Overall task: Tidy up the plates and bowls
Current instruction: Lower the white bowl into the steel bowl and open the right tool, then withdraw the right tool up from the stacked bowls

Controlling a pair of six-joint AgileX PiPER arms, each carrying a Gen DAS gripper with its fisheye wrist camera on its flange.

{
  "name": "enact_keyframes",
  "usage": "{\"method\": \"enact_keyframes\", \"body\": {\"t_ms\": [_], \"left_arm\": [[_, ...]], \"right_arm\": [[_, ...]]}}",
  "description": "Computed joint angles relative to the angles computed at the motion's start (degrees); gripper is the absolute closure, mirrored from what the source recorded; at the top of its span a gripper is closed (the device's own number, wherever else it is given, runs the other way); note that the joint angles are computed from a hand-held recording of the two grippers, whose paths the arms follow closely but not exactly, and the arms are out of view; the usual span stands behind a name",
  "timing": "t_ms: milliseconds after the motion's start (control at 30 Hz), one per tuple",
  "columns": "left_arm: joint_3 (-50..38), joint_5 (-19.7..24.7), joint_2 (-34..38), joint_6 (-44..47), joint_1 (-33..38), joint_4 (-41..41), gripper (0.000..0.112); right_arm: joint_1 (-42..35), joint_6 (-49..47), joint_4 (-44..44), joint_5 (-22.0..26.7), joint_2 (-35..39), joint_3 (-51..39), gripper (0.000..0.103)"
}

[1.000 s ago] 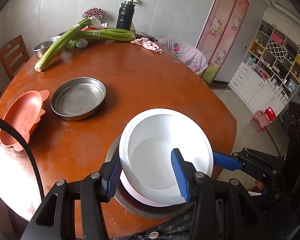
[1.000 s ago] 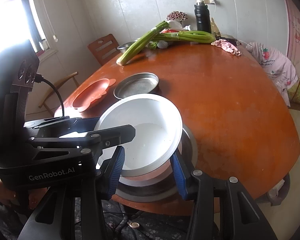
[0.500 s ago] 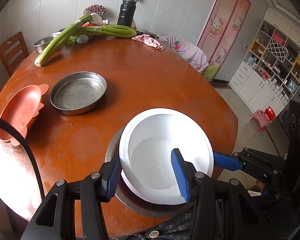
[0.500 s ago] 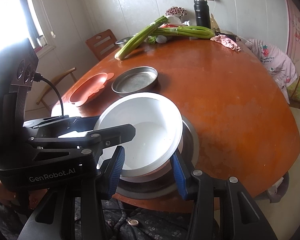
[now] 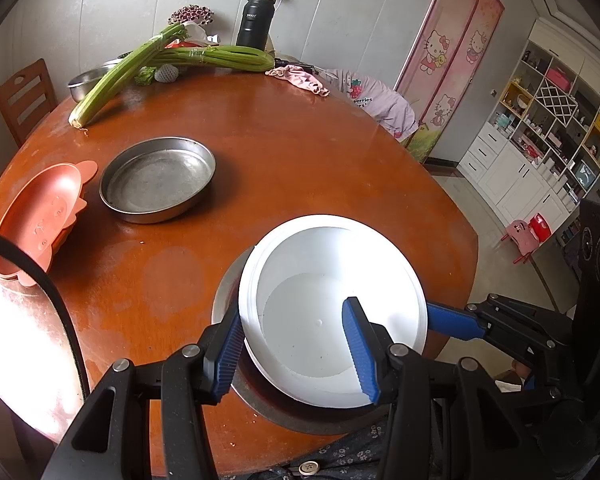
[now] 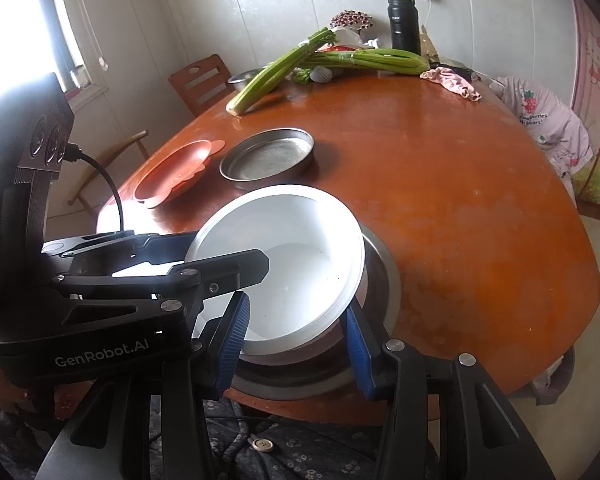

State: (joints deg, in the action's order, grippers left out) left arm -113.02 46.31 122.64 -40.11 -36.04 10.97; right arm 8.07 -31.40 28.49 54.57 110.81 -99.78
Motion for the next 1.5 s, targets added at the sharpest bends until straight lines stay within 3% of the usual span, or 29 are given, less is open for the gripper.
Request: {"method": "enact_keyframes", "body": {"t_ms": [933, 1500], "left_arm": [[2.3, -2.2, -0.6, 2.1, 1.7, -2.6, 0.064], [8.7, -5.8, -5.5, -0.8, 2.8, -0.8, 0.063]], "right_arm": [[1.0, 3.9, -4.9, -1.4, -0.3, -0.2, 0.053], [-1.0, 4.1, -4.2, -2.1, -0.6, -0.9, 0.052]]}}
